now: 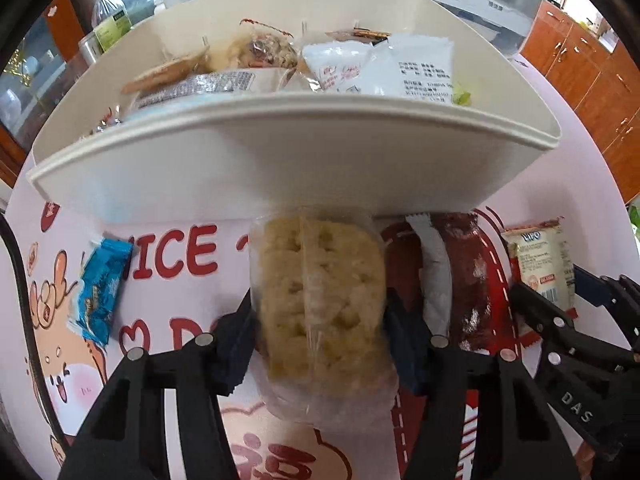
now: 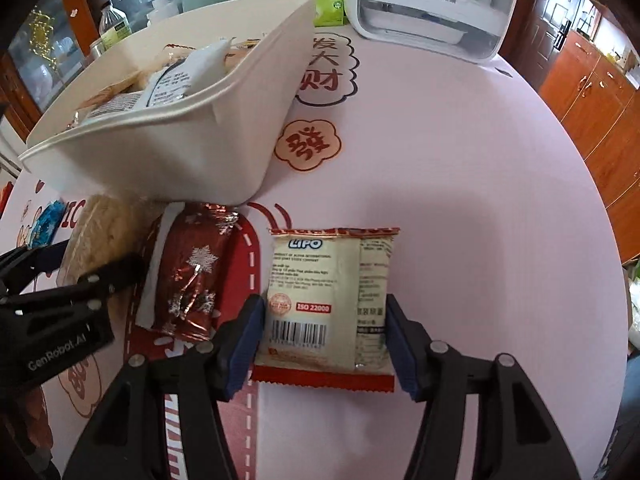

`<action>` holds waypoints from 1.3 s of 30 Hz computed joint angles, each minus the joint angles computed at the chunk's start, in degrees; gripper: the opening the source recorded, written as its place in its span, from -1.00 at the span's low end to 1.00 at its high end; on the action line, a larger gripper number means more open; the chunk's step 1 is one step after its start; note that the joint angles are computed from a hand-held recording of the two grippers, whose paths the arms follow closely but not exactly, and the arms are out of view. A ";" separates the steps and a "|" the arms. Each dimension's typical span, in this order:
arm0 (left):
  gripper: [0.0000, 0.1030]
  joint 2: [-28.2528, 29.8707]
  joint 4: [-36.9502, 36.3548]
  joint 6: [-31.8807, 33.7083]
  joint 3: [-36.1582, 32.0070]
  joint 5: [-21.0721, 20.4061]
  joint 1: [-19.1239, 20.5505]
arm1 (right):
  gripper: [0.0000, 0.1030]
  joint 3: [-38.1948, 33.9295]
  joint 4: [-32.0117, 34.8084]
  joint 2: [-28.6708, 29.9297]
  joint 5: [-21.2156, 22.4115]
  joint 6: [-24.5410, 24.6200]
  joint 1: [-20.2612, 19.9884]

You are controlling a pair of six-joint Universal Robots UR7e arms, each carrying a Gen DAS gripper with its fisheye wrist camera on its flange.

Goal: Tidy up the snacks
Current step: 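Grasp the clear floss bag with the left tool while the right tool grasps the LIPO pack, then carry both packs over the white tray and release them inside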

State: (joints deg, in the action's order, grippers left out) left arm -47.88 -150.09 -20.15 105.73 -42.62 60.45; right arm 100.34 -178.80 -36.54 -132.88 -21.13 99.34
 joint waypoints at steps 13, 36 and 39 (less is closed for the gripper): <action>0.09 -6.95 -1.49 -5.30 10.25 -0.78 -1.34 | -0.11 7.08 -4.91 -1.68 1.52 0.09 1.30; 0.09 -21.41 7.68 -5.89 9.50 9.46 -11.79 | -0.10 7.06 -5.86 -8.17 8.27 -4.16 12.68; 0.09 -21.51 8.32 -2.96 5.78 11.44 -11.94 | -0.10 2.86 -4.87 -8.37 9.07 -5.02 14.58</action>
